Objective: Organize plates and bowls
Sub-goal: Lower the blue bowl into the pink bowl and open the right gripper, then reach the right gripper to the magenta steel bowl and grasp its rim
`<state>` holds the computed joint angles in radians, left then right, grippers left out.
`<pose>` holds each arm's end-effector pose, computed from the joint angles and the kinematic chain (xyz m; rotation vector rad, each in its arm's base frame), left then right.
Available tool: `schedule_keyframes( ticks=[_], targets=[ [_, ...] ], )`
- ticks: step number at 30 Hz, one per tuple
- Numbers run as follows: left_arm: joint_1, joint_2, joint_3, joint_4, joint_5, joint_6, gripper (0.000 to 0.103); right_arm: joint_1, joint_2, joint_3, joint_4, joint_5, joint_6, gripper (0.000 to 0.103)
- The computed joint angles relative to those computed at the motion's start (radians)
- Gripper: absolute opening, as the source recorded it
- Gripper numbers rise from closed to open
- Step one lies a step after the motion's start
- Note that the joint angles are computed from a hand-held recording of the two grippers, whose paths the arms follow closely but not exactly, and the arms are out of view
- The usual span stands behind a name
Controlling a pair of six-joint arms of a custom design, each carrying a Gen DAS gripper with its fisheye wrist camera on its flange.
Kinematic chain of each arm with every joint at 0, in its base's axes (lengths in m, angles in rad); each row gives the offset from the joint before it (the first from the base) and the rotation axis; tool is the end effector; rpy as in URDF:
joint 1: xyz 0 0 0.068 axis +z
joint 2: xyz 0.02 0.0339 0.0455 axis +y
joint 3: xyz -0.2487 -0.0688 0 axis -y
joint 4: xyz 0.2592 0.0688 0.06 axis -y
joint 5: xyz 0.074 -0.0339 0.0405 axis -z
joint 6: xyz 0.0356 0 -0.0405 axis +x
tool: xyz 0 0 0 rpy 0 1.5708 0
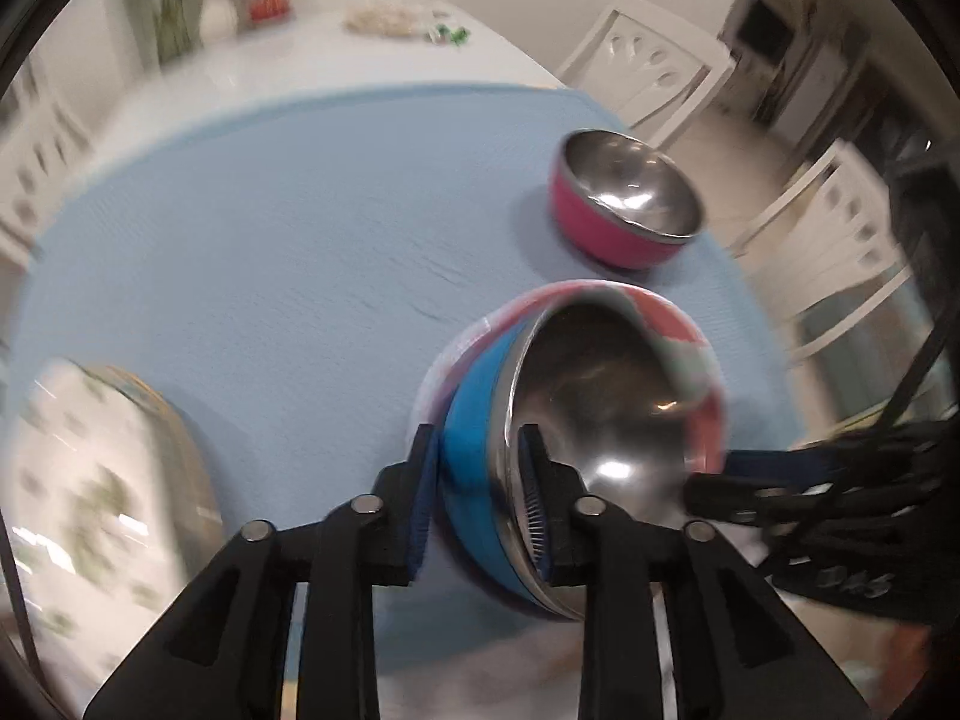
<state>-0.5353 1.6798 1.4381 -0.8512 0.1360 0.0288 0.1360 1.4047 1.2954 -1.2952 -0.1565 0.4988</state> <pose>0.3101 -0.1895 0.2599 0.7922 2.5734 -0.3418 0.2580 0.0409 0.2825 0.5250 2.9716 0.3033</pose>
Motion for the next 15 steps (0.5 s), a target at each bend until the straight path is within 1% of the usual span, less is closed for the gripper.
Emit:
schedule_keyframes(
  ticks=[2, 4, 5, 7, 15],
  targets=[
    [0.024, 0.005, 0.021, -0.019, 0.036, 0.016, 0.029, -0.017, -0.008, -0.006, 0.0, -0.029, -0.013, 0.029],
    [0.055, 0.029, 0.049, -0.044, 0.09, 0.001, 0.029, -0.037, -0.013, -0.011, 0.0, -0.056, -0.034, 0.029],
    [0.065, 0.038, 0.055, -0.05, 0.099, -0.011, 0.029, -0.046, -0.012, -0.011, -0.003, -0.063, -0.047, 0.029],
    [0.076, 0.052, 0.058, -0.052, 0.098, -0.042, 0.029, -0.064, -0.011, -0.009, -0.006, -0.072, -0.071, 0.029],
    [0.081, 0.091, 0.043, -0.051, 0.095, -0.102, 0.029, -0.111, 0.001, -0.003, -0.011, -0.116, -0.121, 0.029]
  ],
)
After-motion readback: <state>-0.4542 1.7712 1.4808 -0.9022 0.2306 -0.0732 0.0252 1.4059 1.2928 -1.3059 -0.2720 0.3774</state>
